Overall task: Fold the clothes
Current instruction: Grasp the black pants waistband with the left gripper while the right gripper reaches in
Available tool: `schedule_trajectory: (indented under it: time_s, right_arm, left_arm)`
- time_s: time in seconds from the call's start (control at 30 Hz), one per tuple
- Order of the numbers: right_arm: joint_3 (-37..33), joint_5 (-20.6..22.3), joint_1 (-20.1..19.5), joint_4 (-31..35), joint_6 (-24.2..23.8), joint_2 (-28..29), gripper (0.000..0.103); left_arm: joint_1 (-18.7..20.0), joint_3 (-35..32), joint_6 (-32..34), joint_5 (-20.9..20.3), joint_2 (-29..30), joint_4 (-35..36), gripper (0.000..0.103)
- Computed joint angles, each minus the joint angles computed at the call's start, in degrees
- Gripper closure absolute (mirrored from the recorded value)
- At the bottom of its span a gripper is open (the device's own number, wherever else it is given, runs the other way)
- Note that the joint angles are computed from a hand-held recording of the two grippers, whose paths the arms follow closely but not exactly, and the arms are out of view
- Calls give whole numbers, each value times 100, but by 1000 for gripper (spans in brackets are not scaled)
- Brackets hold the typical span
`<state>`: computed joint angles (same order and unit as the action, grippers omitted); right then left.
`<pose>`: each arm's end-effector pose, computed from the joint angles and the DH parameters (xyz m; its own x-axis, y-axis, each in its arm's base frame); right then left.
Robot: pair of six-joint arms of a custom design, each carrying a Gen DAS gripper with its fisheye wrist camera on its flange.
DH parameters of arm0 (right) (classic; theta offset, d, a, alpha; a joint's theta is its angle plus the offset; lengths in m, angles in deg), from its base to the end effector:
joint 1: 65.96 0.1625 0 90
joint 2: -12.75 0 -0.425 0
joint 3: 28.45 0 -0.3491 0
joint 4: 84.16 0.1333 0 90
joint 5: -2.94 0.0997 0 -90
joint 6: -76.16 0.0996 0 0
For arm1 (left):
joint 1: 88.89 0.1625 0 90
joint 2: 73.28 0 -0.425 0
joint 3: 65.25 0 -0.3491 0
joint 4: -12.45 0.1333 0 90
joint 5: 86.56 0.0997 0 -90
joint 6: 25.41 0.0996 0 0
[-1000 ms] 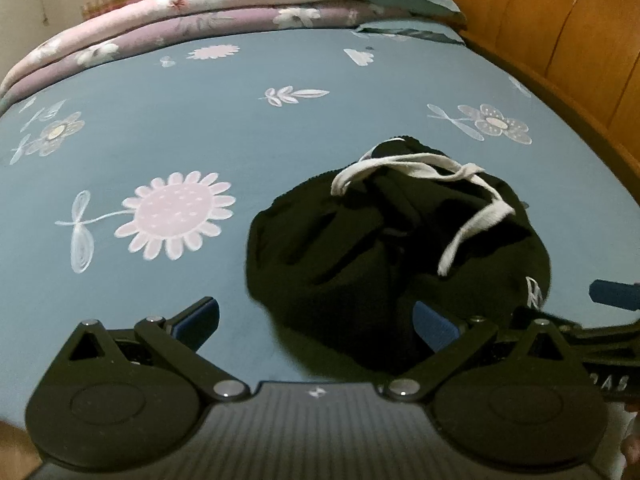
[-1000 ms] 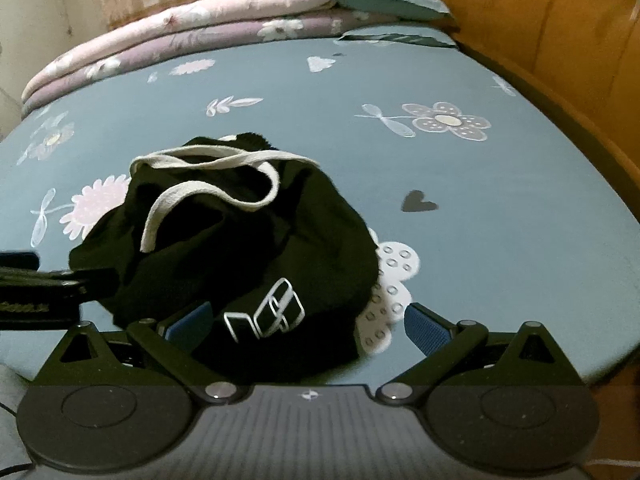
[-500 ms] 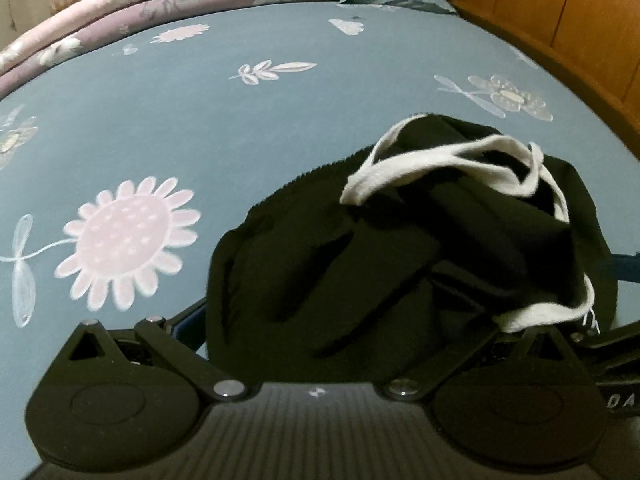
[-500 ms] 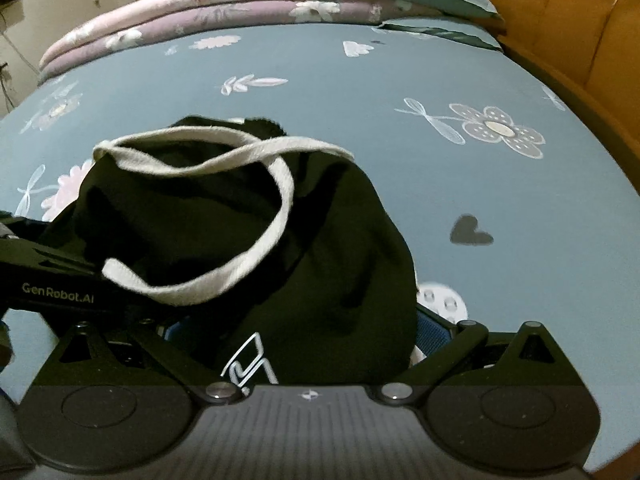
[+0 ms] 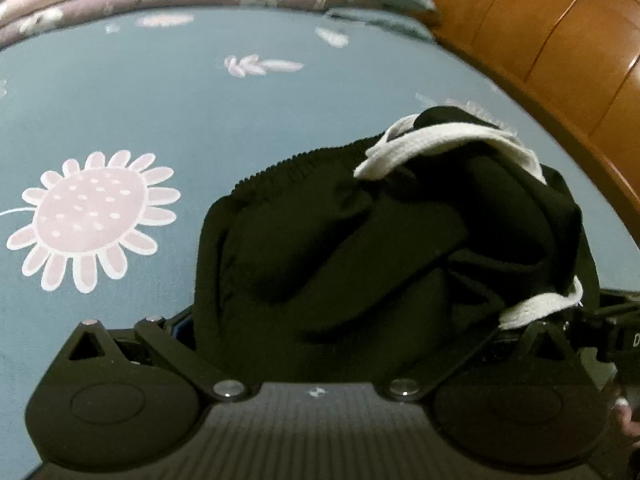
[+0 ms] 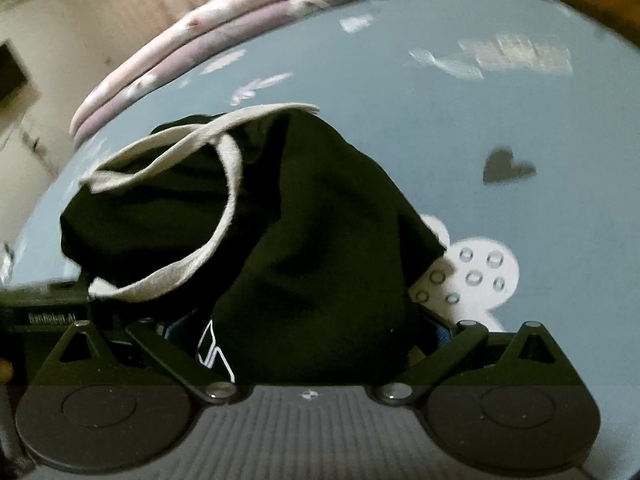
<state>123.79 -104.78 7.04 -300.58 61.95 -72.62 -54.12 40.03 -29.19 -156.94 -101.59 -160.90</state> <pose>0.0097 -0.3206 0.3029 -0.8451 0.3943 0.3611 -0.0611 0.5998 -0.7978 -0.3669 -0.4577 -0.0582 -0.6204 0.7135 -0.3256 0.7772 0.6151 -0.1329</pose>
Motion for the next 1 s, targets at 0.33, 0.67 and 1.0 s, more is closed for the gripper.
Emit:
schedule_trajectory:
  time_s: [0.33,0.67,1.0]
  right_arm:
    - [391,-470,697,-1430,-856,42,0]
    - [306,-210,1023,-1085,-1320,-512,0]
    - [-766,-211,1018,358,-1803,-566,2]
  left_arm:
    - [278,343,255,-666,-662,-12,3]
    - [903,-791,460,-1954,-576,1232,4]
    - [1215,-1440,516,-1784,-629,1921,5]
